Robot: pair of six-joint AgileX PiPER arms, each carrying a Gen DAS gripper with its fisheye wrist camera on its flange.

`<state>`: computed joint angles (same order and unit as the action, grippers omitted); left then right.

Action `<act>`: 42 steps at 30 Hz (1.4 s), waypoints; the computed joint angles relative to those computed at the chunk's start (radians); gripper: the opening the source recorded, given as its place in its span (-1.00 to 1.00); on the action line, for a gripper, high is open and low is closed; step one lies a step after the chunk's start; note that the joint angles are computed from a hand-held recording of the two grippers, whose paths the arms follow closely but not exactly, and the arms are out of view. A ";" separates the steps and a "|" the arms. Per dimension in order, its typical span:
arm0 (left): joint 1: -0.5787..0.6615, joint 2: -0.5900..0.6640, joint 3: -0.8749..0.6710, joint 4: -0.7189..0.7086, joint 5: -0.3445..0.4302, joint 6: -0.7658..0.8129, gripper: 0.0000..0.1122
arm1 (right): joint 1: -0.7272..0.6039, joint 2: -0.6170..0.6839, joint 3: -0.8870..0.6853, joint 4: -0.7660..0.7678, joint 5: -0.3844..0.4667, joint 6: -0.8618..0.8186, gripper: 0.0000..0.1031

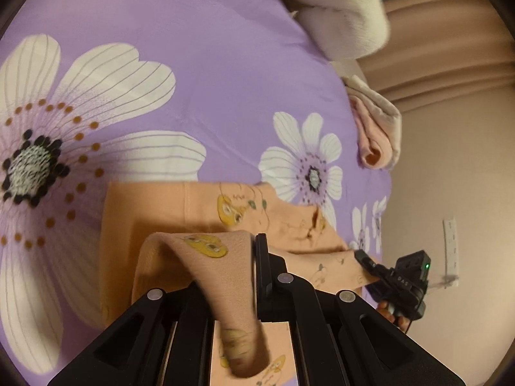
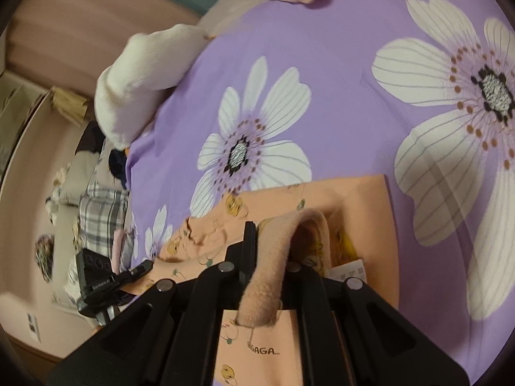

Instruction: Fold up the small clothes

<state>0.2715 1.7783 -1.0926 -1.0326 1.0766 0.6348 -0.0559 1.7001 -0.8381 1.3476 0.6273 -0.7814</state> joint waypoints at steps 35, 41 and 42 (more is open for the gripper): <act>0.286 -0.416 0.381 0.086 0.077 0.329 0.14 | -0.017 -0.567 0.418 -0.260 -0.153 0.005 -0.46; 0.279 -0.510 0.490 0.134 0.075 0.359 0.14 | 0.092 -0.591 0.508 -0.332 -0.239 0.072 -0.42; 0.251 -0.509 0.496 0.133 0.053 0.344 0.14 | 0.117 -0.582 0.508 -0.342 -0.252 0.101 -0.43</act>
<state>0.5220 1.2697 -0.5963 -0.8999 1.1296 0.9788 0.0613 1.1186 -0.3302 1.0052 0.3749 -0.6808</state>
